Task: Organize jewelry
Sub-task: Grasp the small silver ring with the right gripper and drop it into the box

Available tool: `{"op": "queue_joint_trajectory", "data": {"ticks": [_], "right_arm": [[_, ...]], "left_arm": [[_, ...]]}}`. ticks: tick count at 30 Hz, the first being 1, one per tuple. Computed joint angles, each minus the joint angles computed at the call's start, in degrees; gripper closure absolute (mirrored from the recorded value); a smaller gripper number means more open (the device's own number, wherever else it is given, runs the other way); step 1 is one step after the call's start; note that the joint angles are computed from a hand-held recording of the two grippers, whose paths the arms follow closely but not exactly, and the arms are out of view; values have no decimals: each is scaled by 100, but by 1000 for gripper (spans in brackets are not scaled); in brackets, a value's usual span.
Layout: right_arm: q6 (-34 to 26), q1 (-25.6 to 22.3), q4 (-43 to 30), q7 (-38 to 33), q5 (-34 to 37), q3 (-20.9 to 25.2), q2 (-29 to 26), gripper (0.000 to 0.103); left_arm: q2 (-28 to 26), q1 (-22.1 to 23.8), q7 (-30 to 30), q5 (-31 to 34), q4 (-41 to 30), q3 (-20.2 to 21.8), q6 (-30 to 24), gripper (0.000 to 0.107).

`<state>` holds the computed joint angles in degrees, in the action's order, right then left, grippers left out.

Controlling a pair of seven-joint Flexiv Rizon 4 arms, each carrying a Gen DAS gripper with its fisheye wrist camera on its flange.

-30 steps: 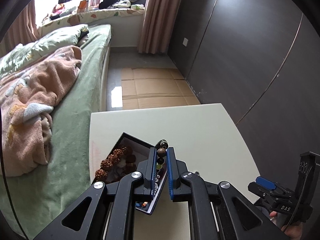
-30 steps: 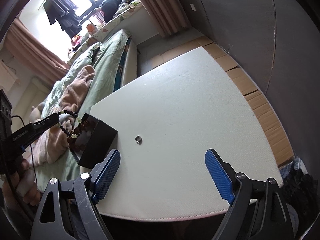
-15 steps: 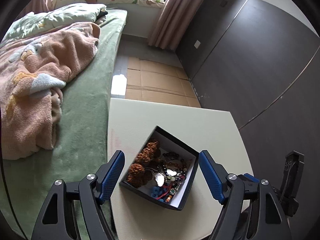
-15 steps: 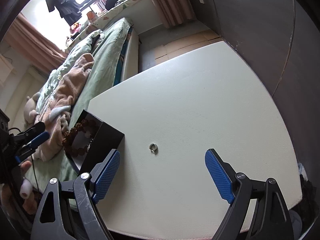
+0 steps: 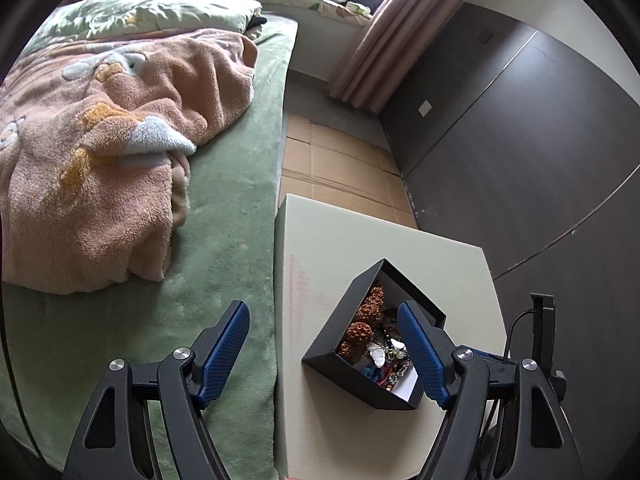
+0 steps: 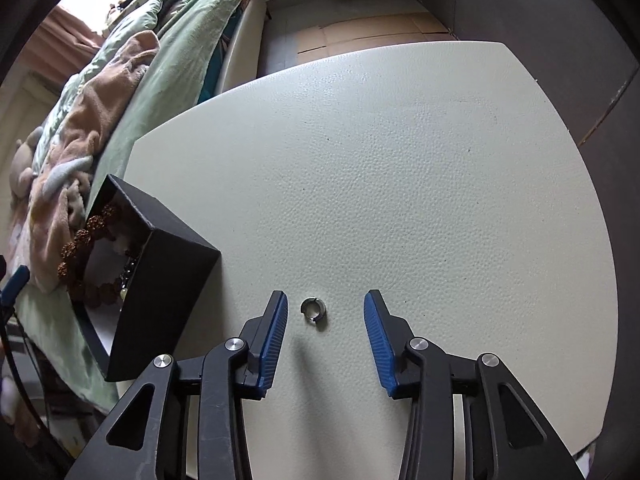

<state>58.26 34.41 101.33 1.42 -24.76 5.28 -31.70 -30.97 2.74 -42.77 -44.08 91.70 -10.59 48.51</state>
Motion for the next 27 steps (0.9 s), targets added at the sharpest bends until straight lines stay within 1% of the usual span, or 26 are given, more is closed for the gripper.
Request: {"op": "queue_joint_trajectory", "data": {"ticks": [5, 8, 9, 10, 11, 12, 13, 14, 18, 19, 24, 27], "right_arm": [[-643, 61, -284, -194, 27, 60, -59, 64], [-1254, 164, -597, -339, -44, 65, -179, 64], [-1506, 220, -745, -427, -99, 60, -250, 65], [-1673, 269, -846, -500, -168, 49, -301, 69], [-1588, 280, -861, -531, -215, 51, -325, 82], [-1593, 281, -897, -561, -210, 60, -342, 89], [-1539, 280, -882, -480, -191, 44, -332, 89], [-1365, 265, -775, -326, -180, 16, -282, 89], [-405, 203, -312, 122, -335, -99, -62, 89], [-253, 202, -267, 187, -378, -118, -24, 89], [65, 246, -303, 304, -673, -216, 107, 89], [72, 257, -686, 128, -771, -239, -41, 89]], "left_arm": [[-72, 27, -63, -74, -27, -32, -90, 30], [-129, 28, -101, -89, -45, -37, -115, 30], [-145, 30, -122, -84, -52, -34, -135, 30], [-156, 35, -130, -81, -55, -35, -157, 30], [-159, 43, -127, -79, -53, -36, -176, 30], [-154, 45, -123, -73, -45, -31, -174, 30], [-145, 49, -119, -69, -33, -25, -171, 30], [-136, 55, -118, -64, -28, -18, -174, 30], [-55, 95, -24, -133, 53, -18, -97, 30], [-41, 105, -20, -152, 63, -13, -93, 30], [50, 142, 24, -324, 181, -21, -43, 30], [130, 150, 81, -435, 283, -7, 50, 30]]}}
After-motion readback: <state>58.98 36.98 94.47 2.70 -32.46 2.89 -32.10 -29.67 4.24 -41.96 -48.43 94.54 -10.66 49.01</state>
